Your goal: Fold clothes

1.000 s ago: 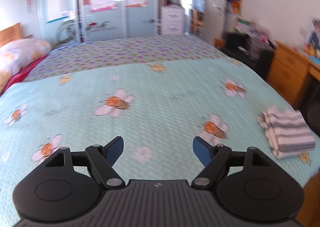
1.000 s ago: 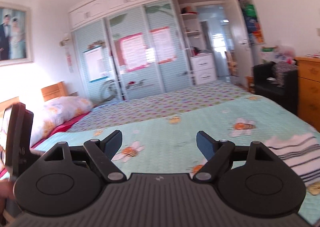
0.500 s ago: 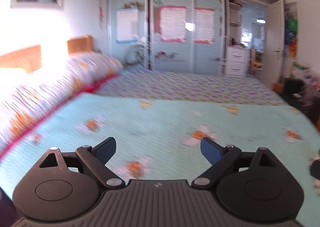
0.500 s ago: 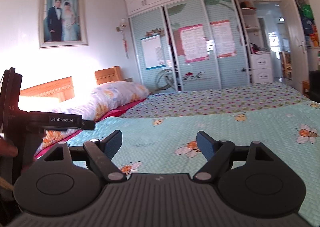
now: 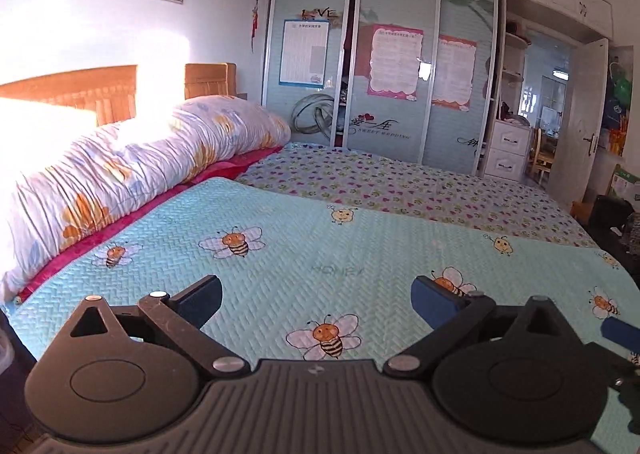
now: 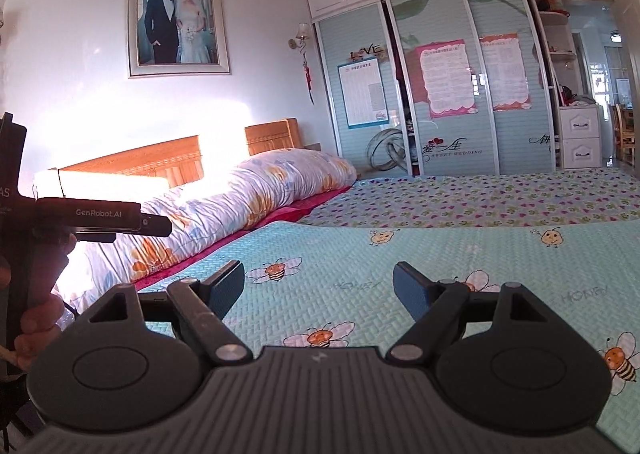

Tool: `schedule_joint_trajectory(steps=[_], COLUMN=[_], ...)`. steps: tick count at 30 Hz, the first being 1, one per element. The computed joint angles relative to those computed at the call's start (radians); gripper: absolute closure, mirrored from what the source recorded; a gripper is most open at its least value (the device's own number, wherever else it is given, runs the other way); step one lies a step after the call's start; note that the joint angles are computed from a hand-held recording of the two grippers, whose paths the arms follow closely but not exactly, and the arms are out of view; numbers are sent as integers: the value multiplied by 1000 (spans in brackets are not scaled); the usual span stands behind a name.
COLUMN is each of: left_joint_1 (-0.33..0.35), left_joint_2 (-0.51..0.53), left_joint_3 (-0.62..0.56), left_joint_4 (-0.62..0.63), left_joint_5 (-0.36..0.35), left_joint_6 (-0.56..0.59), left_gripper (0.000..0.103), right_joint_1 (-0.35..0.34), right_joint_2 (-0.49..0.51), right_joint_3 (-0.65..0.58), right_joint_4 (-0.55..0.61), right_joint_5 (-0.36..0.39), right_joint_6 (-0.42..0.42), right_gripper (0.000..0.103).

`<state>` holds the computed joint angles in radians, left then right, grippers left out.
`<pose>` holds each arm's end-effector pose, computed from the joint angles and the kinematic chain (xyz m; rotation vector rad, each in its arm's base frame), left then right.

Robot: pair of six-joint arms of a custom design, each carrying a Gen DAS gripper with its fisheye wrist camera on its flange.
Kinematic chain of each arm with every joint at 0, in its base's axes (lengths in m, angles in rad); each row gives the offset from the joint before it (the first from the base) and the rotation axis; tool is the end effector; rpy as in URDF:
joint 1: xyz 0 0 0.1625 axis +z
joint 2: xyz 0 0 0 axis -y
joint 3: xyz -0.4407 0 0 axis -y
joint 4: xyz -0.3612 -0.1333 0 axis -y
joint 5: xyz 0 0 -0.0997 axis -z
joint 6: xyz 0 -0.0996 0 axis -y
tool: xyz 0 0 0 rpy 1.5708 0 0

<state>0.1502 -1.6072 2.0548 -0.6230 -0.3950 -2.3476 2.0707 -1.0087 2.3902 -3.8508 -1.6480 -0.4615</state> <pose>-0.2523 -0.2660 0.3417 0.0860 1.8654 -1.4549 0.3224 -0.3282 0.1968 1.2401 -2.4899 1.3427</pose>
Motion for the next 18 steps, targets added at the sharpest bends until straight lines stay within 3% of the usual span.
schedule_joint_trajectory(steps=[5, 10, 14, 18], left_joint_1=[-18, -10, -22, -12], left_joint_2=[-63, -46, -97, -80], left_joint_3=[50, 59, 87, 74], left_joint_4=[-83, -61, -104, -87], left_joint_5=[-28, -59, -45, -39], left_joint_6=[41, 17, 21, 17], left_gripper=[0, 0, 0, 0], right_joint_1=[33, 39, 41, 40], right_joint_2=[21, 21, 25, 29], right_joint_3=[3, 6, 7, 3], right_joint_4=[23, 41, 52, 68], right_joint_5=[-28, -40, -54, -60], right_joint_6=[-19, -2, -1, 4], right_gripper=[21, 21, 21, 21])
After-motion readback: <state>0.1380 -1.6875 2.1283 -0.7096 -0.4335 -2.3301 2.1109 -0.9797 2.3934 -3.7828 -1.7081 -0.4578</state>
